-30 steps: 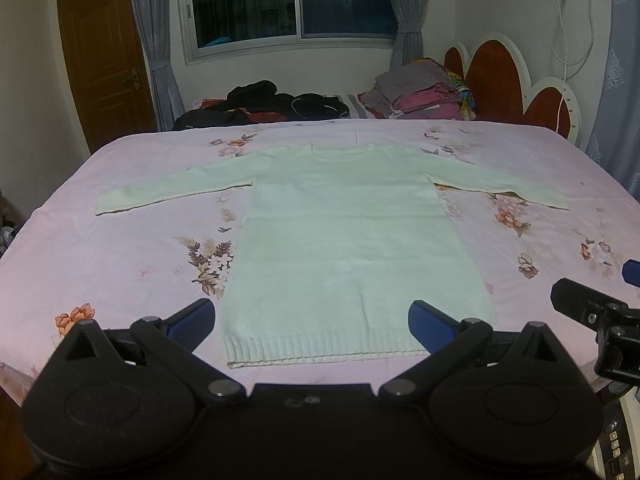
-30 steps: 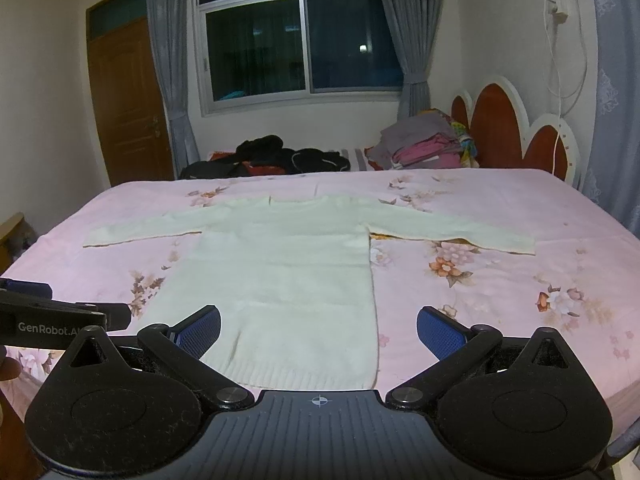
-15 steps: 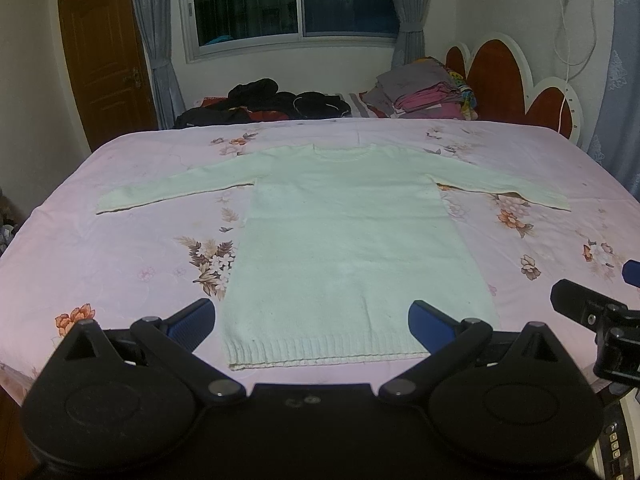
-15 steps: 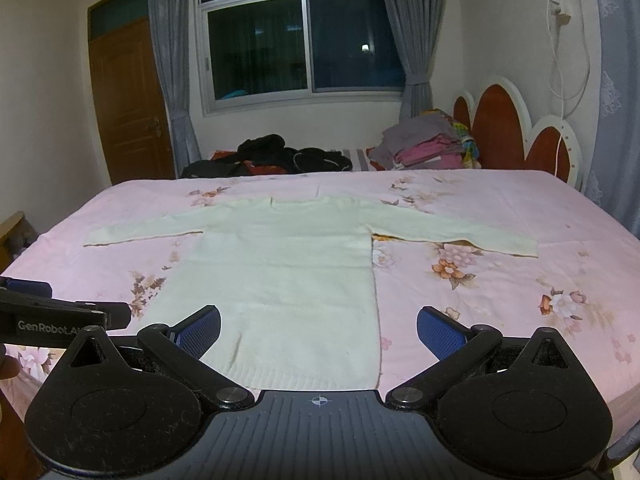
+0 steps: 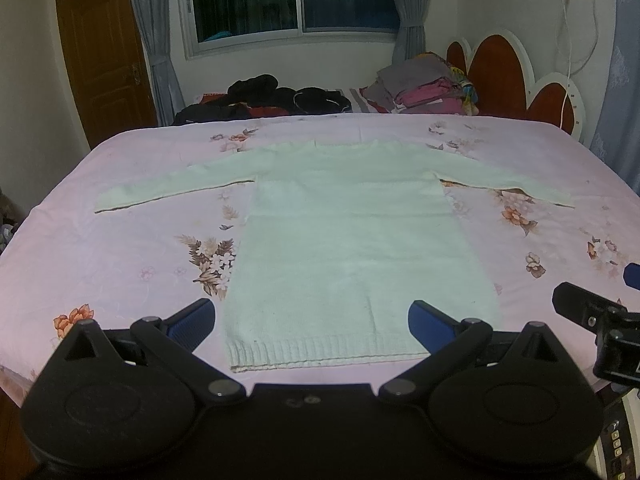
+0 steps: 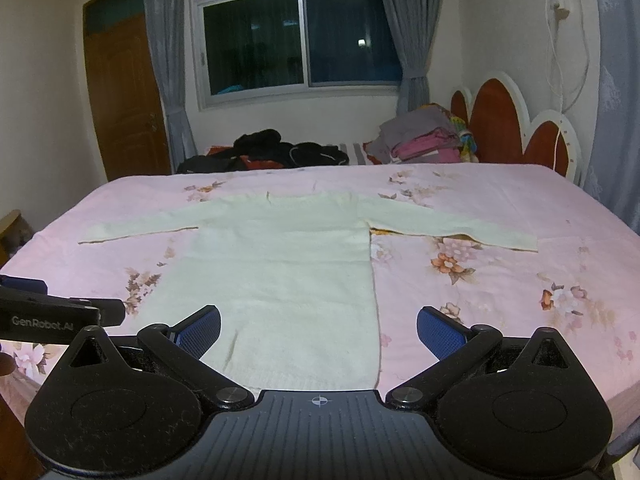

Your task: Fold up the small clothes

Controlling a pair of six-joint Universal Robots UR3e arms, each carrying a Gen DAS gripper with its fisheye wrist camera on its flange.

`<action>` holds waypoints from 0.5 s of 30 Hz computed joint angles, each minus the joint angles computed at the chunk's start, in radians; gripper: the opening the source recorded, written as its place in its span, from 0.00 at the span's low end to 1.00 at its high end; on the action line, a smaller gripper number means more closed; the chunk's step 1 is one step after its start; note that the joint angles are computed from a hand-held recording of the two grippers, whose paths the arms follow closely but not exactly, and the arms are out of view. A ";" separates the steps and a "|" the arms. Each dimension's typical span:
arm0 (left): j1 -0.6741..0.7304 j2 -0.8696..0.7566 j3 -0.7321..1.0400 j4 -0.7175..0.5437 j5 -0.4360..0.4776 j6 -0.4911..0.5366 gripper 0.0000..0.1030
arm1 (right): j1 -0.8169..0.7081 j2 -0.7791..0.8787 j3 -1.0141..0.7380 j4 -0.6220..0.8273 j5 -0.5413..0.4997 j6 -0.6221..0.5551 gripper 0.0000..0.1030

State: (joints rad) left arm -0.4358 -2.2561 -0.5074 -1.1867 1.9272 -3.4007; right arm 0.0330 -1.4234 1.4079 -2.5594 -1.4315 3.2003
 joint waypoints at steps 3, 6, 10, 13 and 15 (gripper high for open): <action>0.008 -0.014 0.023 -0.013 -0.010 0.006 1.00 | 0.001 0.008 0.001 -0.003 -0.006 -0.004 1.00; 0.016 -0.037 0.063 -0.035 -0.019 0.011 1.00 | 0.008 0.023 -0.008 -0.005 -0.017 -0.009 1.00; 0.031 -0.079 0.141 -0.079 -0.035 0.016 1.00 | 0.013 0.050 -0.024 -0.010 -0.028 -0.013 1.00; 0.043 -0.124 0.219 -0.119 -0.046 0.023 1.00 | 0.017 0.079 -0.050 -0.008 -0.036 -0.009 1.00; 0.051 -0.172 0.303 -0.157 -0.052 0.035 1.00 | 0.014 0.097 -0.066 -0.008 -0.028 -0.008 1.00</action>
State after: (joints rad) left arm -0.3846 -2.4281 -0.2043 -1.3441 1.8749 -3.3653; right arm 0.0465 -1.3260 1.3421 -2.5669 -1.4596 3.1922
